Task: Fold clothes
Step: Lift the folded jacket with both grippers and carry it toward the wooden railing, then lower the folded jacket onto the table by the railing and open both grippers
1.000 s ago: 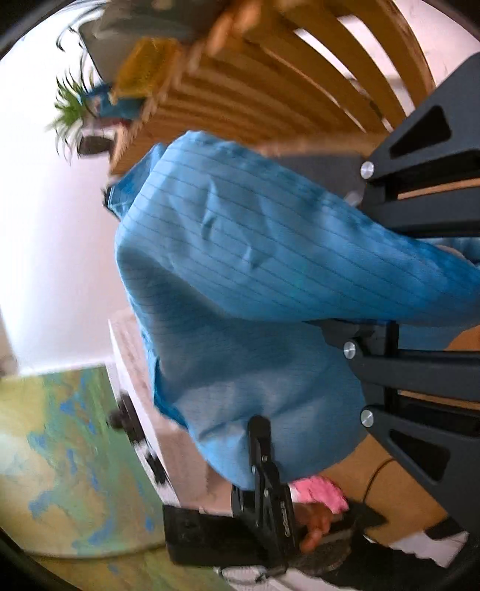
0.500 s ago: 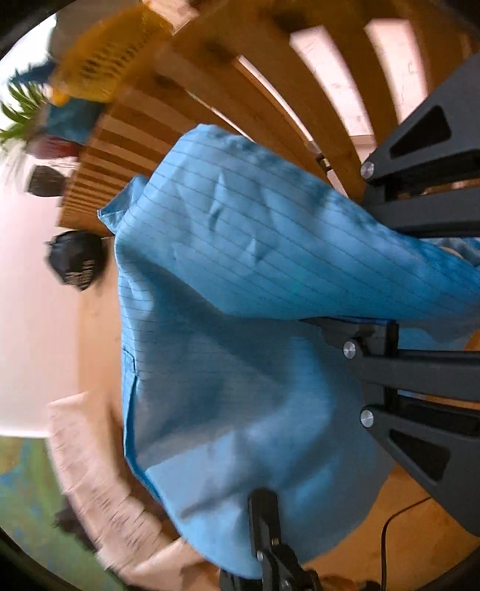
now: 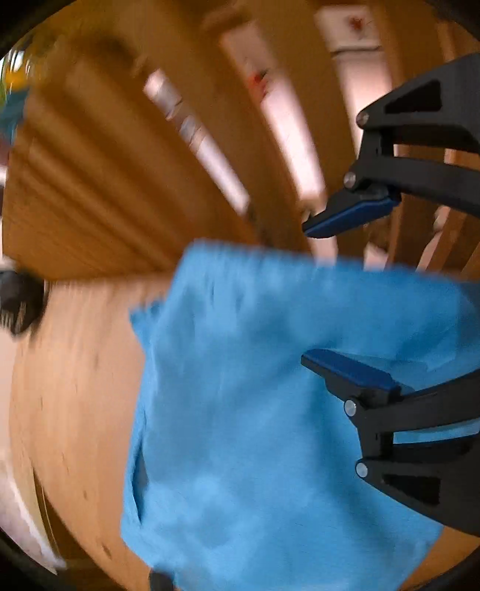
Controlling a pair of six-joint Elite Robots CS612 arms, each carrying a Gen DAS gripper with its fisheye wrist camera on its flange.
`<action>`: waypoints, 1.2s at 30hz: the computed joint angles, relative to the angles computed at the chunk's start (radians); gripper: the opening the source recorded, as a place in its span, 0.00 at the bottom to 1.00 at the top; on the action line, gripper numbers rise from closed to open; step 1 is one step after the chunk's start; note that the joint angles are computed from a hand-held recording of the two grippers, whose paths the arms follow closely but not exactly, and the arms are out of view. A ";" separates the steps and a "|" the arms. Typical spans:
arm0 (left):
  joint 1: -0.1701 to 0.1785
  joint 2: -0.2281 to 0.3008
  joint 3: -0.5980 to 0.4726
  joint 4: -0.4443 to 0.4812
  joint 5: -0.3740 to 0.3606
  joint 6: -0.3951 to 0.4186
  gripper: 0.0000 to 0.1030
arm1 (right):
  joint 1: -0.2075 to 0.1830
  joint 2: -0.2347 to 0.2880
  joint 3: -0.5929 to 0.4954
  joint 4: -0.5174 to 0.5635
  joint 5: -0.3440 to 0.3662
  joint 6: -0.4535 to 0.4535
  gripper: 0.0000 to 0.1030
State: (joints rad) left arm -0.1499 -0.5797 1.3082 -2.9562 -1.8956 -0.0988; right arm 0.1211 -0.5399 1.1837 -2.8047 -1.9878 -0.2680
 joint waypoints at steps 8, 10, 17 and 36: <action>-0.032 -0.079 0.146 -0.142 0.008 0.181 0.44 | 0.019 -0.003 0.021 -0.210 0.131 -0.097 0.60; -0.055 -0.064 0.131 -0.127 0.028 0.223 0.44 | 0.026 0.031 -0.023 -0.173 0.100 -0.094 0.60; -0.076 0.029 0.066 -0.085 0.184 0.267 0.54 | -0.009 0.099 -0.073 -0.063 0.093 -0.004 0.66; -0.090 -0.114 0.314 -0.165 0.108 0.409 0.39 | 0.005 -0.042 0.208 -0.180 -0.067 -0.169 0.68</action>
